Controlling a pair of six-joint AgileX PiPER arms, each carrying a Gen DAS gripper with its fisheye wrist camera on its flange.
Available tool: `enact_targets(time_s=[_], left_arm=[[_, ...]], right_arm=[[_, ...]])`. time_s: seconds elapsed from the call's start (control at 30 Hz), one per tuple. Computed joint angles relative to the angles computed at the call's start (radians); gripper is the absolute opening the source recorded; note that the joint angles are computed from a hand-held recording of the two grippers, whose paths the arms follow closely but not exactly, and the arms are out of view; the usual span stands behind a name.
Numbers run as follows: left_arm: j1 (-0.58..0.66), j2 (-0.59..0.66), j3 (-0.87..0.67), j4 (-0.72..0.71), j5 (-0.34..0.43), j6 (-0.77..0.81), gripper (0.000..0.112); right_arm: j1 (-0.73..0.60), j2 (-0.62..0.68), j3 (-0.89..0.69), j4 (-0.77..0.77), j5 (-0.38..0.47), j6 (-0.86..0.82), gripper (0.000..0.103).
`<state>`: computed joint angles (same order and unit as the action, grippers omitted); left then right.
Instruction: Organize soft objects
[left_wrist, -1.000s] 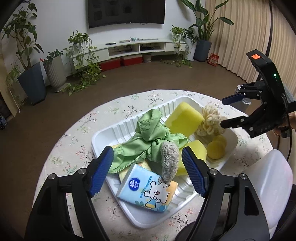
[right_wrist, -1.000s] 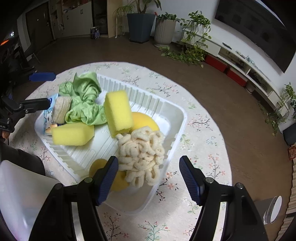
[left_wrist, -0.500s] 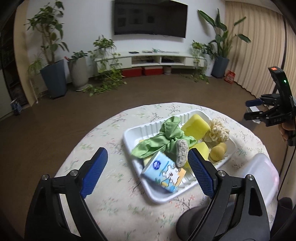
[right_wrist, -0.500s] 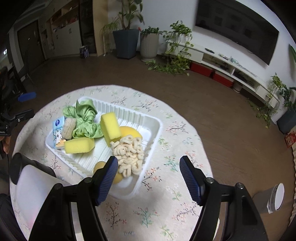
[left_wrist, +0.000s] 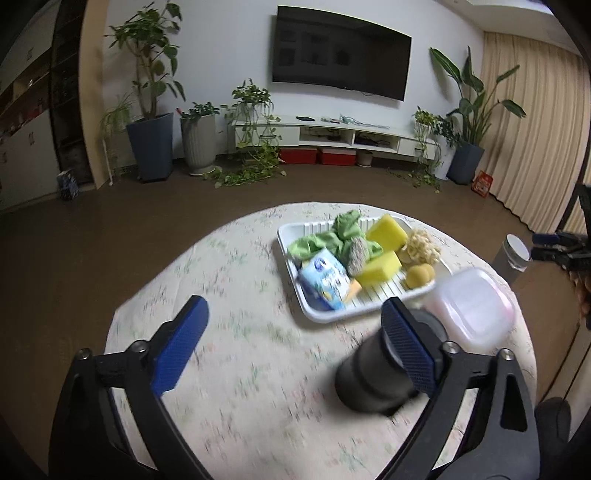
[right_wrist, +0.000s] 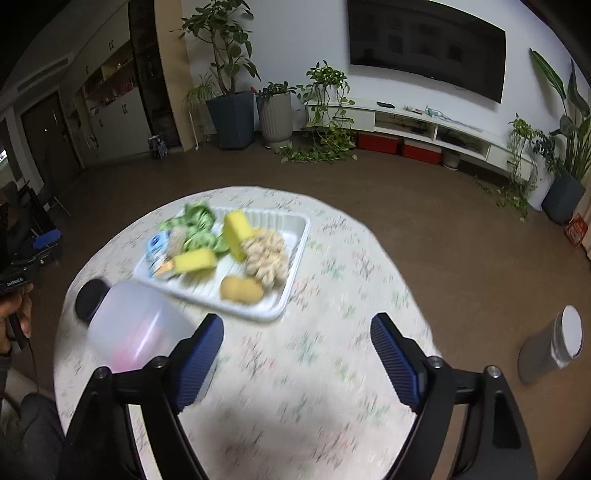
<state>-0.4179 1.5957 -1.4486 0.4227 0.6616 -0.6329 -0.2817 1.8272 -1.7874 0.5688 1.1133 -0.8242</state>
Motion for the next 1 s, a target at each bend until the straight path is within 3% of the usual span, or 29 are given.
enact_targets(time_s=[0.17,0.23,0.43,0.63,0.77,0.9,1.0], left_arm=[[-0.151,-0.123,0.194,0.231,0.026,-0.326,0.097],[-0.237,-0.164,0.270,0.319,0.050,-0.478,0.103],[-0.479,-0.207,0.402,0.484,0.151,-0.833,0.103],[-0.682,-0.180,0.416,0.591,0.297,-1.098,0.103],[-0.764,-0.142,0.382,0.625,0.380,-1.167,0.103],[-0.822,-0.081,0.307,0.620,0.497,-1.128,0.103],[-0.845,-0.069,0.288,0.615,0.542,-1.121,0.103]], right_arm=[[-0.089,-0.207,0.343,0.128,-0.044,-0.152,0.100],[-0.128,-0.282,0.471,0.179,-0.046,-0.207,0.103],[-0.187,-0.519,0.816,0.265,-0.073,-0.311,0.103],[-0.152,-0.733,1.038,0.297,-0.139,-0.314,0.103],[-0.103,-0.883,1.161,0.317,-0.203,-0.298,0.103],[-0.029,-1.023,1.245,0.284,-0.294,-0.220,0.103],[0.000,-1.088,1.266,0.256,-0.322,-0.172,0.103]])
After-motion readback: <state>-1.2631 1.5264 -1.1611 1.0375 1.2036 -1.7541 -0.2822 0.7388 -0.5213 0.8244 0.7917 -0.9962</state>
